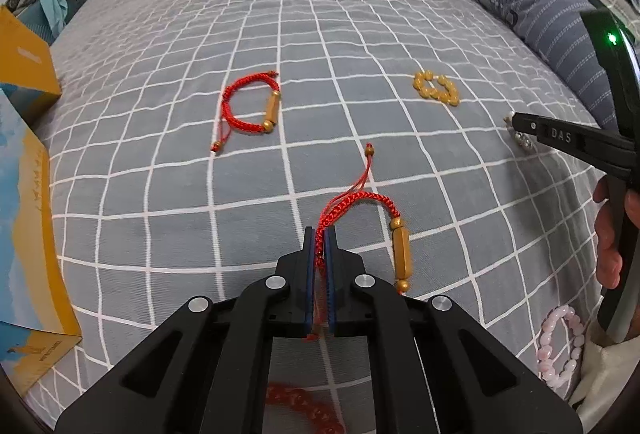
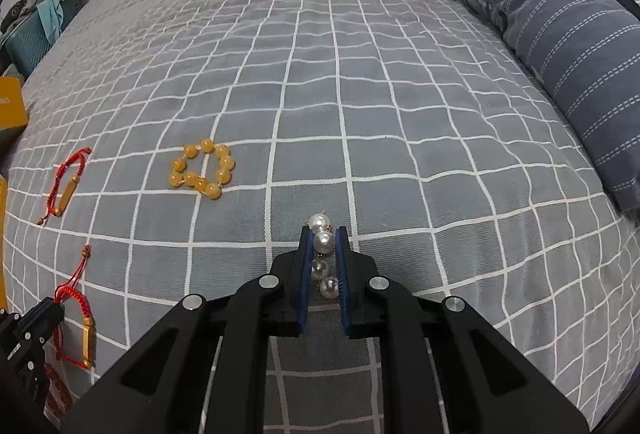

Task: Organize jewelry

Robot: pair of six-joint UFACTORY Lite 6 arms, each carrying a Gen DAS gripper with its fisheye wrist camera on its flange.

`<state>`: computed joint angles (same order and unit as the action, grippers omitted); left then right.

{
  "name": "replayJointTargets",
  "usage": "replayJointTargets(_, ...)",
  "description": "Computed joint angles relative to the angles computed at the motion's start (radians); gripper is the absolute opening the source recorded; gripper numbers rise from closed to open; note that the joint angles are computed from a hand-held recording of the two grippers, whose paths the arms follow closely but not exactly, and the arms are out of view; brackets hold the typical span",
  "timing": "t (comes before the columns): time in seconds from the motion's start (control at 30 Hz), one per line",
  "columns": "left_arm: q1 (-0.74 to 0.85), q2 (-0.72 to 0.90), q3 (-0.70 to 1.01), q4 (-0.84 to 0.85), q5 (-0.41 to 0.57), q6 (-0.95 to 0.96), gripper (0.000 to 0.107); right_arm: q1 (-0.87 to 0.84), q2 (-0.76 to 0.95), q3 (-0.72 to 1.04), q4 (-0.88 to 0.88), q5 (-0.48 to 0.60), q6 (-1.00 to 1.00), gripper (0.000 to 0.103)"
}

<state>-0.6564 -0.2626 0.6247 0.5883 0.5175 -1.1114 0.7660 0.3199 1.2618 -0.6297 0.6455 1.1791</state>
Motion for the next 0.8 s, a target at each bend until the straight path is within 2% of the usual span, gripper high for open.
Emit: replayJointTargets(0.8,-0.008,-0.202,-0.025,0.013,0.113,0.005,0.004,0.15,-0.125,0.032,-0.119,0.128,0.122,0.011)
